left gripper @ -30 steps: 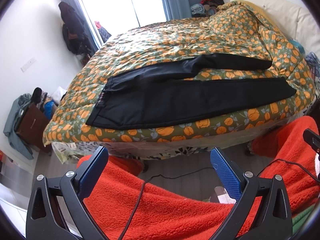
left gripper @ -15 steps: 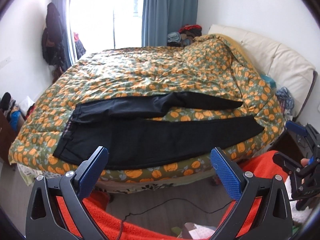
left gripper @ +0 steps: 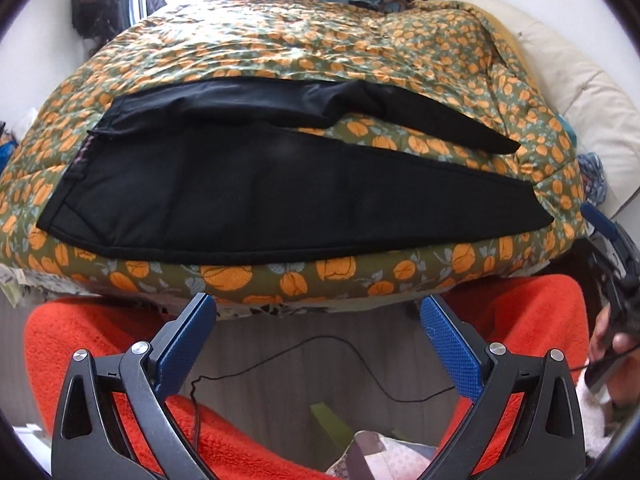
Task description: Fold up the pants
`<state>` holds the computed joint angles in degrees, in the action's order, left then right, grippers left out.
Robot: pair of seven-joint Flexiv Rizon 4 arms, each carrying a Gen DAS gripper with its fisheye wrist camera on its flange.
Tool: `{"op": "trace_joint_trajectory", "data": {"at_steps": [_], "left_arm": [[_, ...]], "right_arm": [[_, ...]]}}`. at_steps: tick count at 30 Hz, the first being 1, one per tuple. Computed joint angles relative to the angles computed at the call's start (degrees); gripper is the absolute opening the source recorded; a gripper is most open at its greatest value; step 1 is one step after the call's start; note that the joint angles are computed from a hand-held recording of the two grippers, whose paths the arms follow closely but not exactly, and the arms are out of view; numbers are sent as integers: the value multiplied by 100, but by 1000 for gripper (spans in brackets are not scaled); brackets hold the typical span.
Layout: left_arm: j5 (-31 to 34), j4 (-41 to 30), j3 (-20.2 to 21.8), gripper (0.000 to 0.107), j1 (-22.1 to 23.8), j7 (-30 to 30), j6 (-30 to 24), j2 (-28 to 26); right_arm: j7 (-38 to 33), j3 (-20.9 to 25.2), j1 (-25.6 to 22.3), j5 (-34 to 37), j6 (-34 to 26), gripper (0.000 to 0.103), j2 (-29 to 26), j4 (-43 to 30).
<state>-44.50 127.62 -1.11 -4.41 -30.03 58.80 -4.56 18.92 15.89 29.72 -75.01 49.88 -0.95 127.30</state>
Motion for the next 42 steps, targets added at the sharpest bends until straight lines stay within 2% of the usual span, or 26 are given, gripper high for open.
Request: {"op": "trace_joint_trajectory", "data": {"at_steps": [4,6,10,14,15,16,17,18,19,20,21,23,24,25,26,27,28,30,32,34,36,38,39,42], "left_arm": [[40,-3,-47,102,-49,36,181,-73],[74,-57,-77,102,-61,-28,241,-131],[398,-198,-88,102,-54,-357,324,-302],[1067,-400,-34,102,4,-974,265,-490],[1179,-430,-28,102,27,-1085,251,-514],[1278,-469,-32,102,43,-1188,261,-555],[1358,-494,-39,102,59,-1264,284,-587],[1413,-519,-52,102,76,-1316,313,-617],[1443,-528,-68,102,93,-1342,342,-631],[1442,-534,-94,102,109,-1347,393,-656],[1450,-532,-111,102,121,-1362,416,-663],[1483,-532,-137,102,130,-1416,442,-697],[1543,-563,-139,102,127,-1482,402,-724],[1591,-577,-144,102,127,-1522,352,-739],[1663,-601,-140,102,120,-1584,282,-738],[1684,-601,-151,102,116,-1604,259,-723],[1618,-561,-179,102,126,-1540,297,-694],[1459,-454,-230,102,130,-1370,456,-644],[1446,-403,-228,102,114,-1318,593,-666],[1664,-479,-168,102,87,-1521,506,-754],[1858,-606,-127,102,92,-1748,264,-852],[1949,-685,-124,102,113,-1878,86,-909],[1971,-700,-132,102,119,-1902,63,-927],[2079,-705,-140,102,103,-1974,154,-961]], "right_arm": [[-477,-424,-767,87,266,103,446,774],[-875,-717,-1276,289,376,103,459,1004],[-1766,-1295,-2216,392,1083,101,-63,957],[-2575,-1536,-2587,-312,1275,97,-735,401],[-2771,-1568,-2624,-416,1390,93,-900,243],[-3042,-1581,-2662,-380,1532,87,-1011,112],[-3420,-1565,-2686,-110,1685,64,-1128,-11],[-3973,-1491,-2693,496,1841,33,-1243,-133],[-4530,-1406,-2686,1155,1908,21,-1287,-240],[-4994,-1344,-2673,1674,1911,15,-1266,-341],[-5355,-1295,-2658,2151,1834,13,-1208,-460],[-5719,-1256,-2624,3171,1439,12,-1099,-823],[-6088,-1231,-2617,4089,1142,13,-1117,-1143],[-6160,-1142,-2770,4715,847,18,-1181,-1441],[-5925,-1240,-2792,4967,540,46,-1225,-1639],[-5522,-1520,-2653,4846,183,75,-1204,-1732],[-4967,-1761,-2547,4352,22,81,-1145,-1640],[-4441,-1860,-2618,3955,89,81,-1047,-1394],[-4044,-1809,-2832,4141,866,80,-969,-954],[-3884,-1685,-2995,4719,1778,75,-1049,-551],[-4000,-1433,-3144,5675,2921,61,-1321,-258],[-4124,-1098,-3273,6605,3961,60,-1722,-158],[-4019,-1184,-3139,6788,4290,60,-1890,-130],[-3609,-2101,-2198,7177,4988,60,-2336,-114]]}}
